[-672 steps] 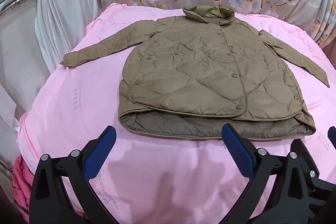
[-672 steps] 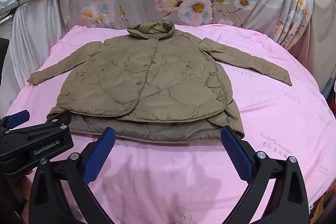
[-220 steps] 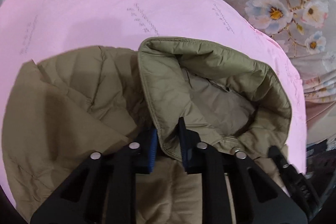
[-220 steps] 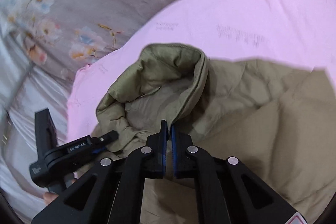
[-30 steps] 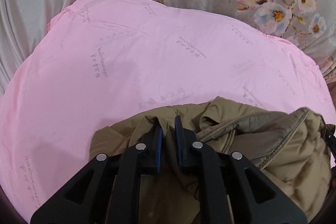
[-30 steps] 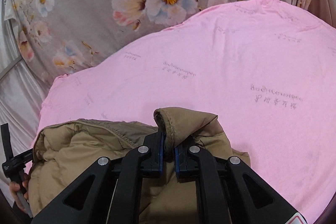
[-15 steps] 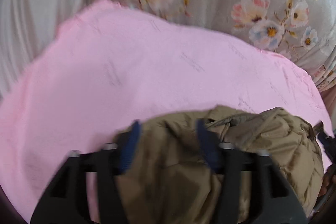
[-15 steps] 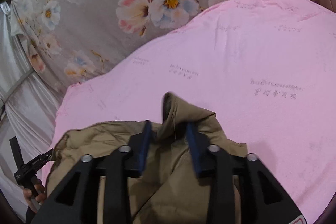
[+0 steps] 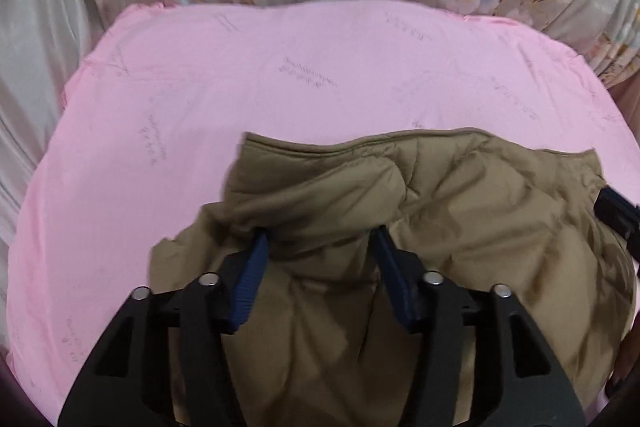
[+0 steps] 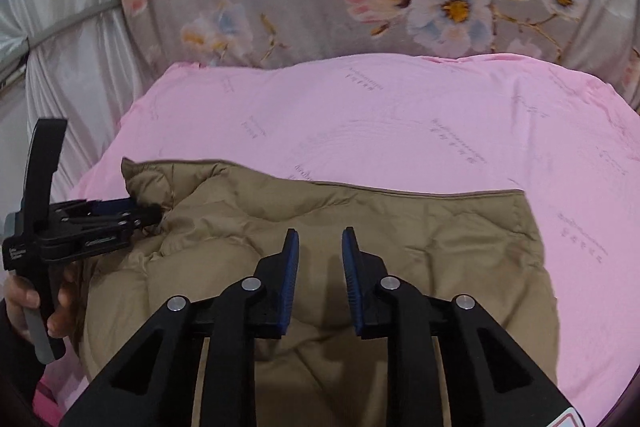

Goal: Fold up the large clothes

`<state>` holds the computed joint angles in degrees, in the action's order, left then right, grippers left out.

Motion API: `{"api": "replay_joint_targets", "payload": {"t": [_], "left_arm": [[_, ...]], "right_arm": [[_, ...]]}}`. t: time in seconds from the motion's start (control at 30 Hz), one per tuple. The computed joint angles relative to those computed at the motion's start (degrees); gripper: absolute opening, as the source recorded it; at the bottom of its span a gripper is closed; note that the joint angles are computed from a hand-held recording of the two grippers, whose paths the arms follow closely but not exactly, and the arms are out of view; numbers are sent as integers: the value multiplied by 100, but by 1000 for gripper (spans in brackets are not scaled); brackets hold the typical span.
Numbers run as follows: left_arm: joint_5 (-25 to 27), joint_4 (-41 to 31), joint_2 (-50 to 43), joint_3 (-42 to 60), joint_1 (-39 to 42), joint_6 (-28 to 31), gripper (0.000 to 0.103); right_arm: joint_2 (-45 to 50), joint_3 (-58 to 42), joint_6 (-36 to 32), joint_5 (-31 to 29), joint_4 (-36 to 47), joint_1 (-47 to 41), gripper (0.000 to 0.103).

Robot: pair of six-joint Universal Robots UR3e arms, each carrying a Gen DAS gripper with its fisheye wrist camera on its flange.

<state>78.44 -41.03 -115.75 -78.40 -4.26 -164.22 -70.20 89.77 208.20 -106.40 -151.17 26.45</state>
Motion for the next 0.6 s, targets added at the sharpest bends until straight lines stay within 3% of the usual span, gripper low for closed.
{"api": "replay_joint_targets", "payload": {"t": [0.1,0.2,0.3,0.4,0.53,0.6], "left_arm": [[331,-249,-604,916,-223,-176,50],[655,-601,-1202,1929,-347,-230,50],[987,-616,-1782,2587,-368,-307,51],[672,-337,-1831,2250,-143,-488,53],[435,61,-1776,1860,-11,-696,58],[338,133,-1797,1797,39,-788,61]], "right_arm": [[642,-912,-144,73,685,-151,18],[662,-913,-83,177,768,-466,15],[422,-553,91,-99,816,-784,16],[-60,391,364,-42,512,-1296,16],[-488,1652,564,918,-535,-1976,16],[-459,1827,629,929,-823,-1958,15]]}}
